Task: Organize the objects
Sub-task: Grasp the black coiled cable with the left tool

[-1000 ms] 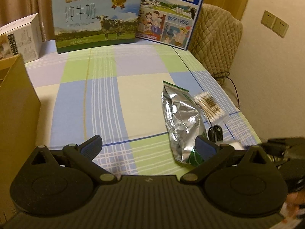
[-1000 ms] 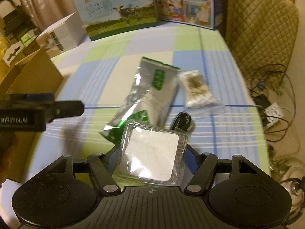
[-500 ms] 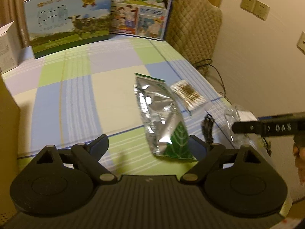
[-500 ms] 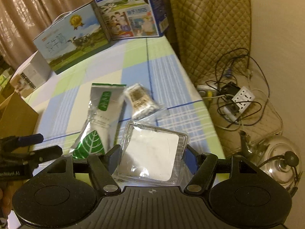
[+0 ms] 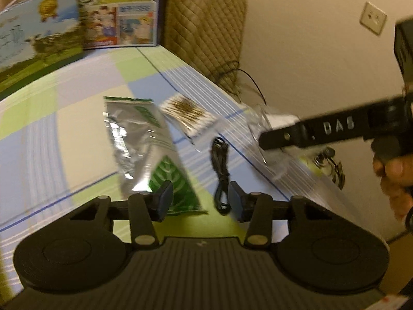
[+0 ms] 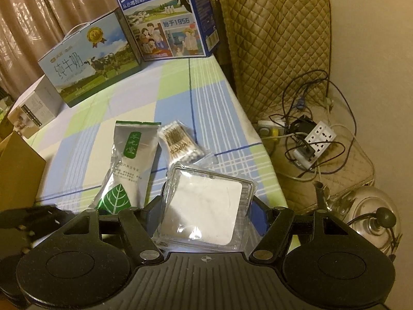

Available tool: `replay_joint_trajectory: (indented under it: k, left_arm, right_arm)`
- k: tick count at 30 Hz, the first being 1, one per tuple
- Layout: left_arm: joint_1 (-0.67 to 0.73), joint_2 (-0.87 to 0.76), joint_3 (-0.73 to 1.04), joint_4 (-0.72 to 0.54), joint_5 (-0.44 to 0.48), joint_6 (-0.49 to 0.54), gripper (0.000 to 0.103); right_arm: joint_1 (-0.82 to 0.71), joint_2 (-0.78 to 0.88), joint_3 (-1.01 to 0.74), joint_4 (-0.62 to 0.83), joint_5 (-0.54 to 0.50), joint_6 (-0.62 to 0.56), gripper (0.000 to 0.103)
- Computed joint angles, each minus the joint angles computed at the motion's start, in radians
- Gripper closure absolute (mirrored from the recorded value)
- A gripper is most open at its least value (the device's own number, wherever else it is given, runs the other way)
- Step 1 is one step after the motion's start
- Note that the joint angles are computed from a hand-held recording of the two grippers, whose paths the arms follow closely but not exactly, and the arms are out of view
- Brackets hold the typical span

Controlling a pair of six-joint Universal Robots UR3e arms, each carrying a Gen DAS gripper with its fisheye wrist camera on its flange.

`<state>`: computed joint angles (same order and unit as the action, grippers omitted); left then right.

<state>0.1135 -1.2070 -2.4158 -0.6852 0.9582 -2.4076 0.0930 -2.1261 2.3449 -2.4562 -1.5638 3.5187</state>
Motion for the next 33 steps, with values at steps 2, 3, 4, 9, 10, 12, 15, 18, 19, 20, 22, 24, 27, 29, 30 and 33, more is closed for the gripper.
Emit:
replay_joint_trajectory:
  k: [2,3,4,9,10,12,15,18,19,20,22,24,27,29,30,33]
  left_arm:
    - [-0.045,-0.048,-0.004,0.056,0.016,-0.023,0.066]
    - [-0.066,-0.073,-0.004,0.085,0.021,-0.034,0.067]
    - [-0.086,-0.099,-0.004,0.117,0.027,-0.048,0.068]
    - [-0.182,-0.249,0.023,0.271,0.084,-0.133,0.08]
    - [-0.194,-0.284,0.038,0.293,0.091,-0.146,0.083]
    - [-0.21,-0.321,0.049,0.326,0.1,-0.169,0.086]
    - [-0.217,-0.335,0.059,0.326,0.104,-0.183,0.09]
    - [-0.21,-0.297,0.066,0.26,0.113,-0.174,0.092]
    - [-0.205,-0.275,0.065,0.233,0.121,-0.171,0.092]
    - [-0.197,-0.249,0.062,0.201,0.125,-0.167,0.092]
    - [-0.165,-0.174,0.044,0.121,0.128,-0.147,0.092]
    - [-0.112,-0.065,0.015,0.006,0.123,-0.106,0.093]
    - [0.028,0.172,-0.037,-0.254,0.104,0.021,0.093]
    - [0.163,0.345,-0.042,-0.505,0.085,0.158,0.093]
    - [0.223,0.416,-0.041,-0.605,0.082,0.22,0.093]
    - [0.403,0.592,-0.021,-0.88,0.066,0.405,0.092]
  right_arm:
    - [-0.012,-0.013,0.006,0.002,0.006,-0.002,0.037]
    - [-0.02,-0.02,0.009,0.005,0.012,-0.004,0.037]
    - [-0.03,-0.027,0.012,0.01,0.019,-0.009,0.037]
    - [-0.069,-0.061,0.025,0.028,0.044,-0.018,0.037]
    - [-0.077,-0.067,0.027,0.032,0.049,-0.021,0.037]
    - [-0.091,-0.074,0.032,0.038,0.06,-0.029,0.037]
    - [-0.096,-0.074,0.033,0.044,0.068,-0.032,0.037]
    - [-0.078,-0.064,0.026,0.034,0.064,-0.021,0.037]
    - [-0.069,-0.057,0.021,0.028,0.059,-0.013,0.037]
    - [-0.06,-0.056,0.017,0.026,0.057,-0.007,0.037]
    - [-0.039,-0.045,0.007,0.022,0.052,0.004,0.037]
    - [-0.011,-0.03,-0.004,0.016,0.047,0.013,0.037]
    - [0.034,-0.007,-0.02,0.005,0.043,0.032,0.037]
    - [0.072,0.008,-0.036,0.005,0.038,0.049,0.037]
    - [0.101,0.021,-0.048,0.003,0.027,0.066,0.037]
    - [0.192,0.066,-0.082,-0.015,-0.005,0.118,0.037]
